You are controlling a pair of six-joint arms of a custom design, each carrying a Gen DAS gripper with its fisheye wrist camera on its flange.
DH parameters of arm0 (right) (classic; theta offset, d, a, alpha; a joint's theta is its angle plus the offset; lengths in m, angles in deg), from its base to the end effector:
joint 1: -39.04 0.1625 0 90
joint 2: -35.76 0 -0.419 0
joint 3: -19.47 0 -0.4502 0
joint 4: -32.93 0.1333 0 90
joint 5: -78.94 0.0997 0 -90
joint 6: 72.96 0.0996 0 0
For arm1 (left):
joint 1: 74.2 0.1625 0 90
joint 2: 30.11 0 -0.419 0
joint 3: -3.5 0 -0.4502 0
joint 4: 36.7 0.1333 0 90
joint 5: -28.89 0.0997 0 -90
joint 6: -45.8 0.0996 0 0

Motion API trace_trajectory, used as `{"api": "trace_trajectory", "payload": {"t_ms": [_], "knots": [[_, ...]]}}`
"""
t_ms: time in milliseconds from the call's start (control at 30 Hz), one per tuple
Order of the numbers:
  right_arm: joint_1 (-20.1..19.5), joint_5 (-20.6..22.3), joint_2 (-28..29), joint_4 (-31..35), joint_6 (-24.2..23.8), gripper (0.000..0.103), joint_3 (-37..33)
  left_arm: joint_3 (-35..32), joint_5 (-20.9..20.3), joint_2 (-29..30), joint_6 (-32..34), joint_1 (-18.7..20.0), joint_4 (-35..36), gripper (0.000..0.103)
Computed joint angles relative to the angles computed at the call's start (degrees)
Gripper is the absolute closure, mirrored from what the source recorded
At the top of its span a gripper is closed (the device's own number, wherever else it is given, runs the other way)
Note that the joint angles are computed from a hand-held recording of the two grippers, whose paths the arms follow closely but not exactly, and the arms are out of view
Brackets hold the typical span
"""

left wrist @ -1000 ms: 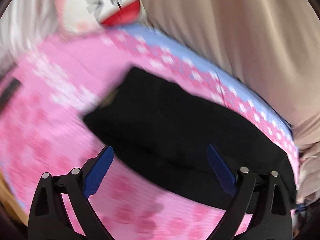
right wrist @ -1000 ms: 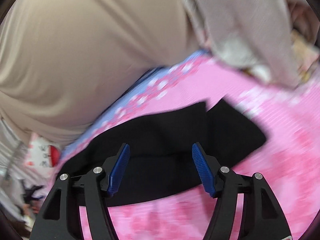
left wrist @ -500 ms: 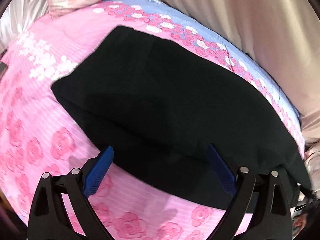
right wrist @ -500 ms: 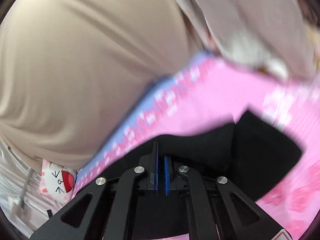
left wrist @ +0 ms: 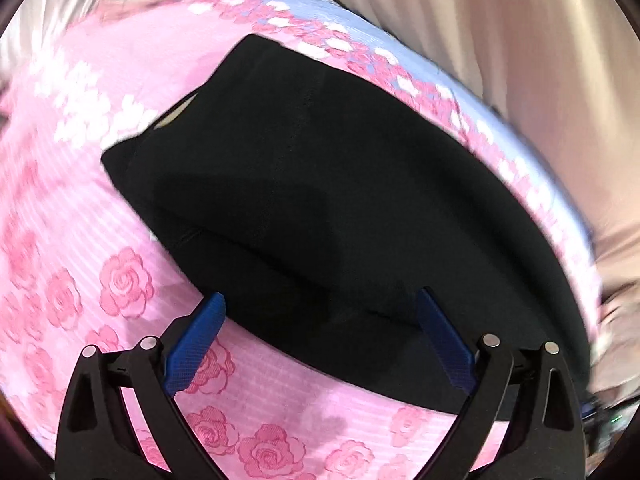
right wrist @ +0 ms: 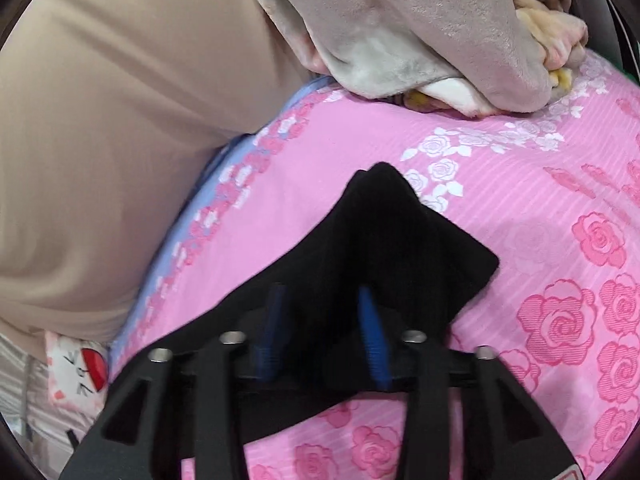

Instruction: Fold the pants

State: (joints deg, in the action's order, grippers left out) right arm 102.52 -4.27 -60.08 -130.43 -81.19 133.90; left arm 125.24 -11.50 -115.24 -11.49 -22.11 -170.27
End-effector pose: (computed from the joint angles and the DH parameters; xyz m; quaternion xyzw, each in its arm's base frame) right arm -0.1034 -0.5322 0.4602 -0.1140 -0.8794 0.4539 0.0869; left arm -0.1445 -0.5260 0.2595 -0.1776 0.8889 -0.3464 0.2417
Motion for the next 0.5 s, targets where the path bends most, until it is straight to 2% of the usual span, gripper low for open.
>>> {"api": "trace_trajectory", "payload": {"t_ms": [67, 133, 167, 200, 267, 333, 433, 467, 500], "knots": [[0.6, -1.6, 0.1, -0.7, -0.7, 0.060, 0.4, 1.6, -2.9, -1.7, 1.8, 1.0, -6.3, 0.010], [1.0, -2.8, 0.5, -2.6, -1.9, 0.060, 1.4, 2.4, -4.6, -2.3, 3.0, 1.5, -10.5, 0.024], [1.1, -2.6, 0.7, -3.1, -1.8, 0.060, 1.5, 2.3, -5.4, -2.2, 3.9, 1.8, -11.5, 0.058], [1.8, -2.9, 0.8, -2.3, -1.2, 0.060, 0.9, 1.8, -7.6, -1.8, 4.7, 2.6, -12.0, 0.082], [1.6, -2.9, 0.9, -2.8, -1.1, 0.059, 1.1, 1.1, -8.5, -1.3, 4.4, 3.6, -11.4, 0.091], [1.9, -3.4, 1.2, -3.4, -1.3, 0.058, 1.0, 0.3, -9.9, -1.2, 4.8, 4.3, -11.1, 0.091], [2.1, -3.7, 1.2, -3.2, -1.2, 0.056, 0.9, -0.1, -10.4, -2.5, 2.2, 3.7, -8.9, 0.084], [2.3, -4.1, 1.1, -3.3, -1.5, 0.056, 0.9, 0.1, -9.6, -3.0, 1.1, 3.1, -8.1, 0.078], [2.4, -4.4, 1.1, -3.3, -1.8, 0.056, 1.0, 0.4, -8.8, -3.8, 0.1, 2.1, -7.1, 0.065]]}}
